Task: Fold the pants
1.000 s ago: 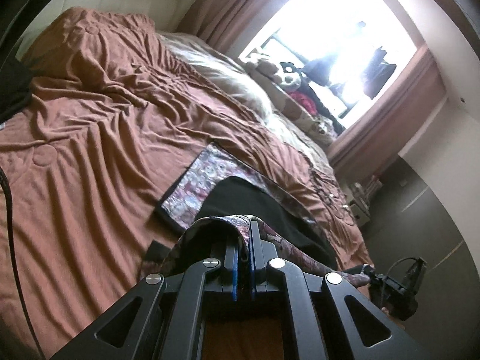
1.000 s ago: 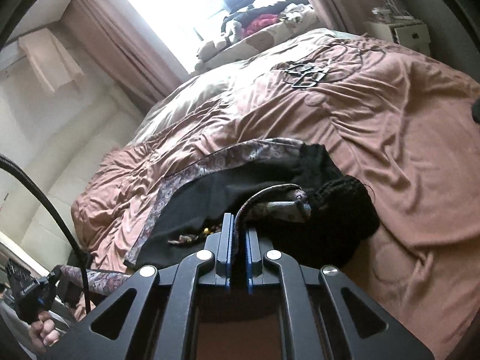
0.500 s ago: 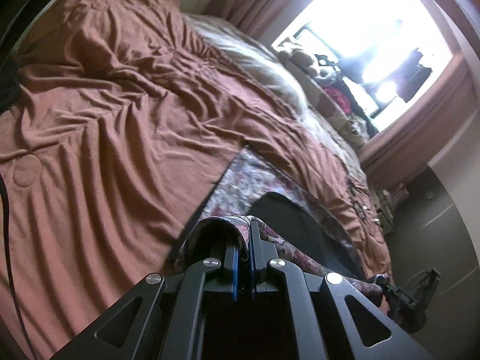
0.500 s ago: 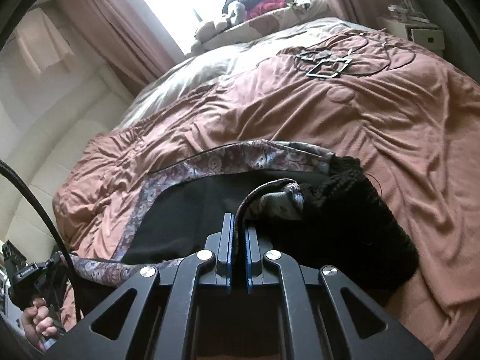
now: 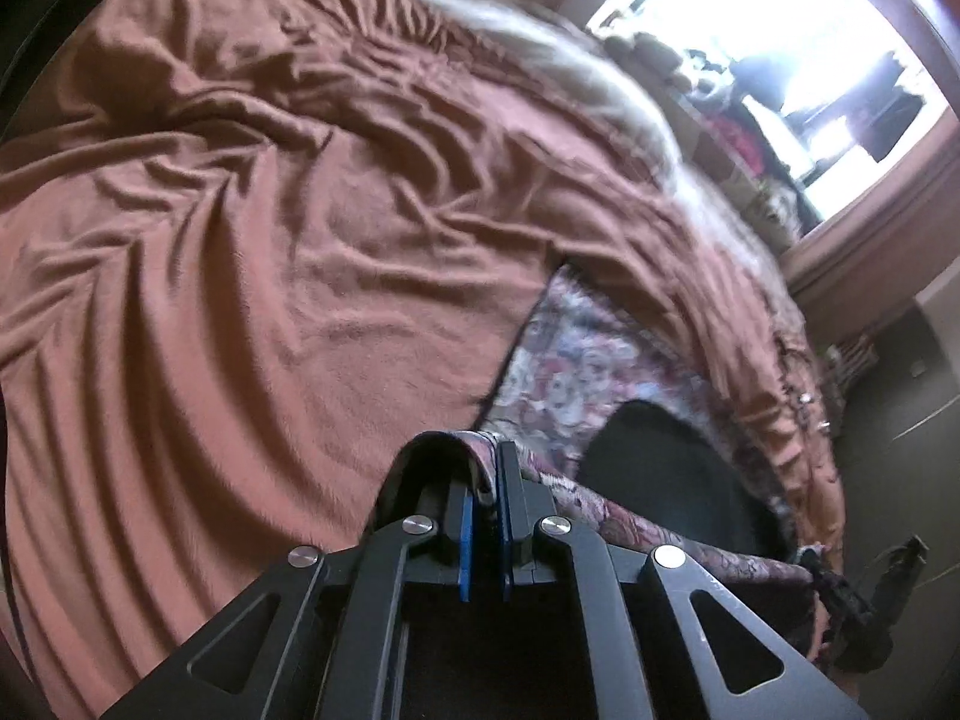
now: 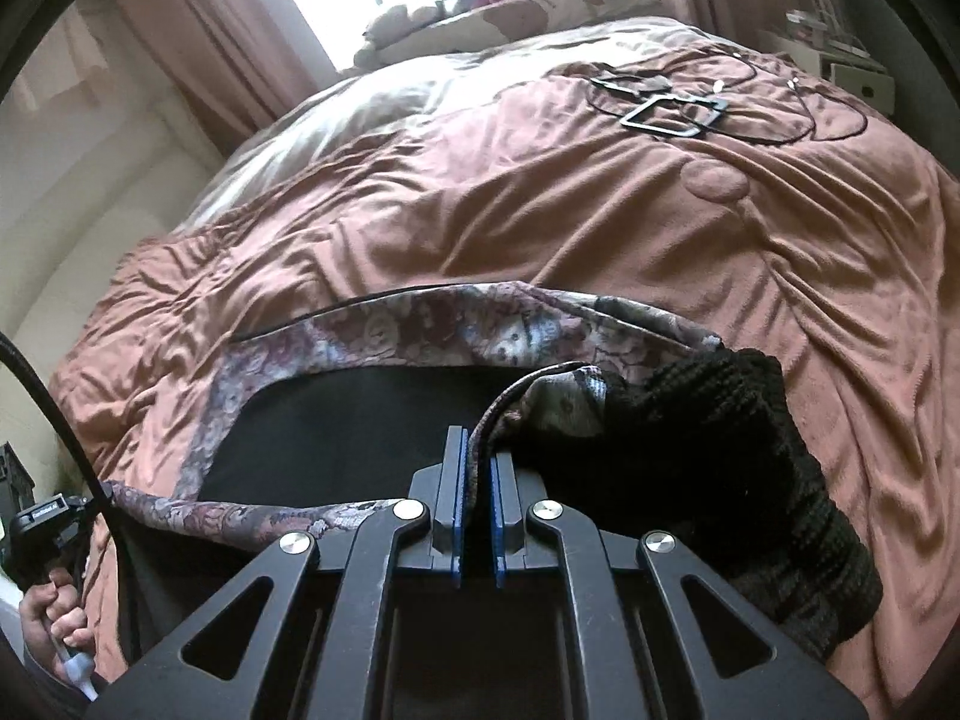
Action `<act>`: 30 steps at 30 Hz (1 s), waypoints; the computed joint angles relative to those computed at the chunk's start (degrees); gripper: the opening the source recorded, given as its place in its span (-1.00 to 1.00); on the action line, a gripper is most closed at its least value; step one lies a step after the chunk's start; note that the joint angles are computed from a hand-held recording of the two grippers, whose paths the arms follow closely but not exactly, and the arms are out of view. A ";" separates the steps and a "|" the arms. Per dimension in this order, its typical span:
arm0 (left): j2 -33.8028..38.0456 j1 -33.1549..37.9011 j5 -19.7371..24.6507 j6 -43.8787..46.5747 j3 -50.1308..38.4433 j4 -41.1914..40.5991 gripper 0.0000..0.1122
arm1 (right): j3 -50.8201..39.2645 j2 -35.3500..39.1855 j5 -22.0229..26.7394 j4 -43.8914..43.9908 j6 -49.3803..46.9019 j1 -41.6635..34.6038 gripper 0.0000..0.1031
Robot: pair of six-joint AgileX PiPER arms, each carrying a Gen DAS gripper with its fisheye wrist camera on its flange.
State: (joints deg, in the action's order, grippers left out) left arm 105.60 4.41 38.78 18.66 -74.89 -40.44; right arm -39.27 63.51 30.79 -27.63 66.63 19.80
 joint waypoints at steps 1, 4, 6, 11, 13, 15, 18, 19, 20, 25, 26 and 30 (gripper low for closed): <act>1.56 -0.09 0.91 -1.81 -2.20 2.17 -0.81 | -0.59 0.59 -0.43 2.23 -2.59 -0.64 -0.76; 3.39 -0.09 2.72 -2.16 -5.22 5.86 -0.55 | -0.30 -1.38 -1.51 4.93 -7.76 -1.54 0.14; 2.79 -0.54 1.11 -3.67 -5.26 10.28 -0.28 | 0.12 -3.84 0.00 2.45 -7.08 -0.67 0.29; 3.11 1.09 1.87 1.03 -6.51 11.79 -0.14 | 0.26 -8.80 3.23 9.52 -19.32 -3.59 0.29; 4.19 0.86 3.10 2.43 -7.74 13.62 -0.14 | 0.06 -10.63 6.25 9.79 -22.52 -4.15 0.29; 5.24 0.26 3.79 3.51 -8.41 15.53 -0.14 | 0.05 -11.90 7.70 12.21 -27.78 -5.99 0.29; 6.63 -0.43 3.79 5.86 -8.43 16.56 -0.14 | -1.33 -12.21 11.34 12.44 -31.76 -7.18 0.29; 7.05 -0.40 3.94 7.37 -8.30 15.63 -0.14 | -1.64 -12.13 12.22 12.46 -33.24 -7.76 0.29; 7.53 -0.51 4.14 8.74 -8.31 15.00 -0.14 | -2.19 -11.77 13.18 12.29 -34.13 -8.06 0.29; 10.52 -1.72 4.50 9.92 -9.92 15.91 -0.14 | -2.80 -8.87 15.10 10.86 -38.67 -10.01 0.29; 11.13 -1.88 4.57 10.01 -10.40 16.09 -0.14 | -2.90 -7.95 14.71 11.26 -39.91 -10.68 0.29; 12.20 -2.63 3.64 10.29 -11.34 16.83 -0.15 | -2.43 -4.85 12.06 14.25 -46.17 -13.50 0.29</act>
State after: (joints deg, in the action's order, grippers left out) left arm 117.80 1.78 42.41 28.95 -86.23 -23.61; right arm -41.70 58.67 42.85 -13.38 20.46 6.30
